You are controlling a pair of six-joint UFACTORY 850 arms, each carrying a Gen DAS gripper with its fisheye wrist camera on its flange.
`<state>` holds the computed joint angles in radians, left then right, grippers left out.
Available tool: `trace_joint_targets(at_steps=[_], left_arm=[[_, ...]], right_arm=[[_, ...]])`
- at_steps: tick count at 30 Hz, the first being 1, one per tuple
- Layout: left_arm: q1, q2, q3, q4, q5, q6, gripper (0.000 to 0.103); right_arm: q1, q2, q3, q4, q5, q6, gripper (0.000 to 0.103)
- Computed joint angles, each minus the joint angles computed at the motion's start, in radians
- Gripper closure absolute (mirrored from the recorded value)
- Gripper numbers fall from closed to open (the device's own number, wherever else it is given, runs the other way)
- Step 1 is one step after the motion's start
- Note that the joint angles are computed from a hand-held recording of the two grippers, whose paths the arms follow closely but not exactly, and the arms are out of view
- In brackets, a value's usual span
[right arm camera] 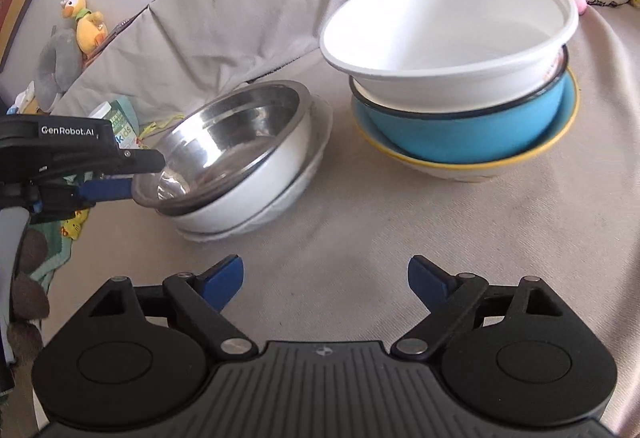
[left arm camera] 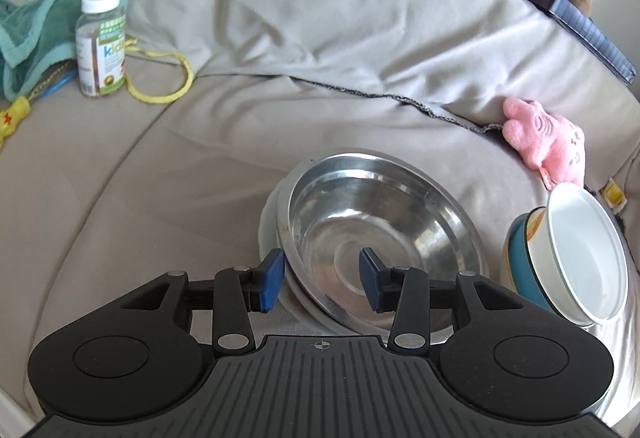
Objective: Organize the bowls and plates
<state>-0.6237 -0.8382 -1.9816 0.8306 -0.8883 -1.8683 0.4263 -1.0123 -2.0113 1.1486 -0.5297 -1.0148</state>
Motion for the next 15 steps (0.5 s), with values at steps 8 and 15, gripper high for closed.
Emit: trace_joint_targets(at_steps=[8, 15], left_arm=[[-0.019, 0.086, 0.129, 0.209, -0.062, -0.33, 0.061], [0.006, 0.011, -0.042, 0.242, 0.16, -0.175, 0.061]], right_arm=[[-0.038, 0.111, 0.154, 0.192, 0.102, -0.321, 0.013], [-0.086, 0.159, 0.157, 0.317, 0.055, -0.519, 0.013]])
